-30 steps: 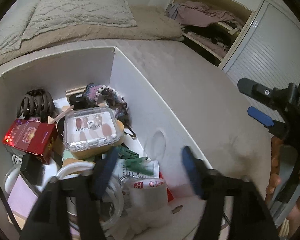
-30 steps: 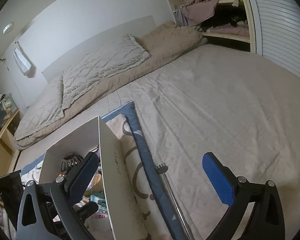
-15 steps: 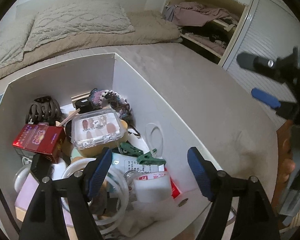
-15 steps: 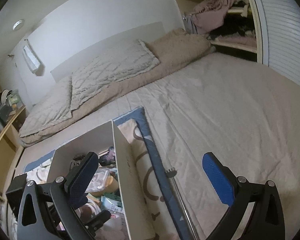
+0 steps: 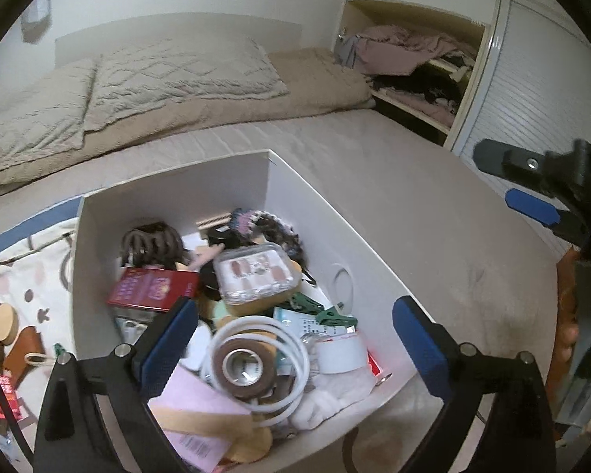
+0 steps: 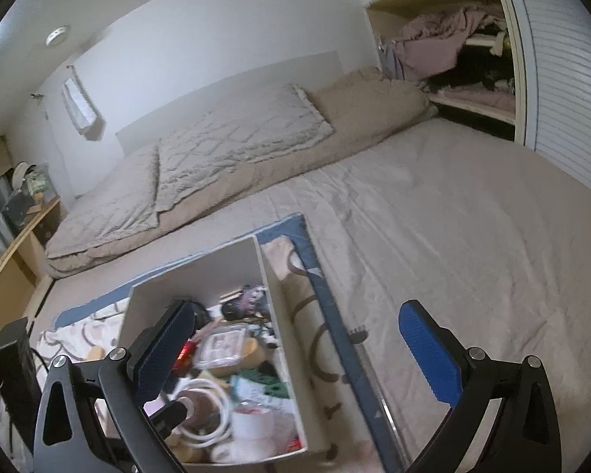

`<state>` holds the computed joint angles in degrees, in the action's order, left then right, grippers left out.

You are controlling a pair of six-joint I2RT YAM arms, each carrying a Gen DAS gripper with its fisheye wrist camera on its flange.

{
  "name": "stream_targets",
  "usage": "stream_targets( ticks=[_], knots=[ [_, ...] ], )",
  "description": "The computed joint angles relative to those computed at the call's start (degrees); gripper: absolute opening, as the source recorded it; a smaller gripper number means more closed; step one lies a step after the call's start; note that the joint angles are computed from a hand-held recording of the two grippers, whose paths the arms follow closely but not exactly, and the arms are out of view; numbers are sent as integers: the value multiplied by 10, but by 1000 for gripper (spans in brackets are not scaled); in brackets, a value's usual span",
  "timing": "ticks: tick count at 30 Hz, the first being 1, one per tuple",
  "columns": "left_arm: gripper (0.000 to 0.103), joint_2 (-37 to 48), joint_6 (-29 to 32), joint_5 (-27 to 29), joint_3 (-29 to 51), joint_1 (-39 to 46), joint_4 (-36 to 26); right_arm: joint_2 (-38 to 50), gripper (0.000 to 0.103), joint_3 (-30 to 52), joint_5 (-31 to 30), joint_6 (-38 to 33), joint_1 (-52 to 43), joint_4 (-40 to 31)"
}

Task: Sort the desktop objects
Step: 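Open the left tool to drop the green clip into the shoebox, then raise both tools away from the shoebox toward the scattered items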

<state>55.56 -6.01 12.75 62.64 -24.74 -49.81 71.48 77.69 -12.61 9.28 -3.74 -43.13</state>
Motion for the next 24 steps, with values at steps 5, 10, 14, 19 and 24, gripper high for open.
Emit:
stream_targets(
  ticks=[5, 10, 14, 19, 24],
  knots=[
    [102, -22, 29, 31, 25, 47, -37, -37, 103, 2, 29, 15, 37, -19],
    [102, -46, 69, 62, 57, 94, -85, -67, 103, 6, 65, 25, 78, -50],
    [102, -56, 98, 96, 88, 147, -128, -92, 103, 0, 95, 32, 114, -68],
    [102, -62, 145, 146, 126, 227, -179, -126, 103, -8, 136, 42, 157, -82],
    [102, -53, 245, 237, 173, 364, -259, -148, 103, -10, 177, 62, 209, -96]
  ],
)
